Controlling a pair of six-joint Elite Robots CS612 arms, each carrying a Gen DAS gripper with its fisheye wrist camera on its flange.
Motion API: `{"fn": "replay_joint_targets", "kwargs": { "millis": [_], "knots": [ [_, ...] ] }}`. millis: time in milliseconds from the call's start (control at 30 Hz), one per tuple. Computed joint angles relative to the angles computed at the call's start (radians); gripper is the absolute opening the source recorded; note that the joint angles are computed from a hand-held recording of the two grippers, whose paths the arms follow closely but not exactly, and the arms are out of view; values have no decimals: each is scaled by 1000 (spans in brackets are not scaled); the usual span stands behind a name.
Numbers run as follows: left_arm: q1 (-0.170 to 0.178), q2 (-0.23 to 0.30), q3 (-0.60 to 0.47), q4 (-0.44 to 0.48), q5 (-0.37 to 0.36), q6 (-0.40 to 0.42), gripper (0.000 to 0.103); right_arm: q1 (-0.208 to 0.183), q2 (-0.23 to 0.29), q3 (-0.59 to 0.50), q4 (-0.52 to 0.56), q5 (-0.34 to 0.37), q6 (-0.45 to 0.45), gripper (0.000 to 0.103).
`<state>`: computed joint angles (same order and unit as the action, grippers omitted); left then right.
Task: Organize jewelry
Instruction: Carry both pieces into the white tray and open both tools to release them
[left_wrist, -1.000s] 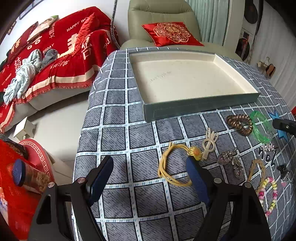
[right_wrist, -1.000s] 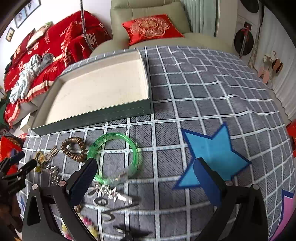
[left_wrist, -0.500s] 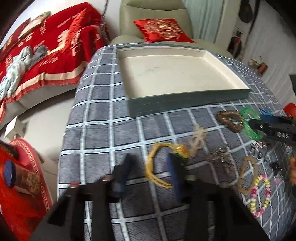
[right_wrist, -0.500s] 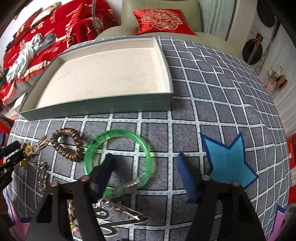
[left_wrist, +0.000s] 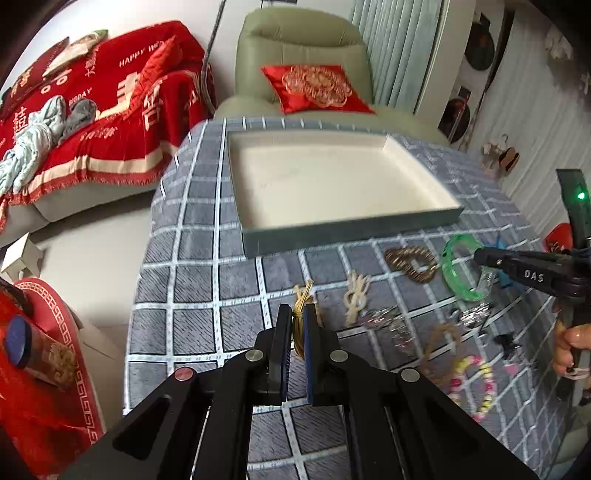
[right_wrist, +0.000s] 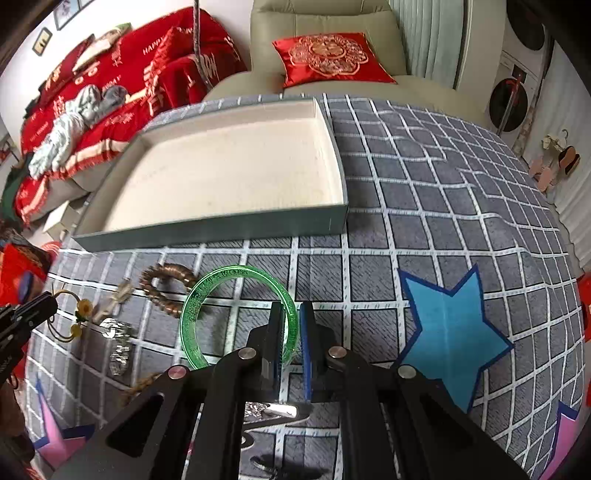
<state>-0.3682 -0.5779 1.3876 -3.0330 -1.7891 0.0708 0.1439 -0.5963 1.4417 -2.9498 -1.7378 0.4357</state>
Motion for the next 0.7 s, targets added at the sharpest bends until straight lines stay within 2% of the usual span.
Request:
{"fn": "replay_joint_targets", "kwargs": {
  "millis": [200,267,433,567,700],
  "knots": [
    [4,-52,51,-65,-11,-2,22,1,-36,36,-65,16,-19,9],
    [8,-70,59,-58,-29,-8,22,1,-48,47,-88,28,-23,9],
    [2,-105,52,-37,-22,17,22,-1,-72,60,-122,61,-30,9],
    [-2,-101,3,-10,-48,8,22,-4,-81,45,-117,63,-51,9],
    [-18,-65,-76,-4,-43,18,22,-11,-79,9,-84,68,-55,9]
  ]
}}
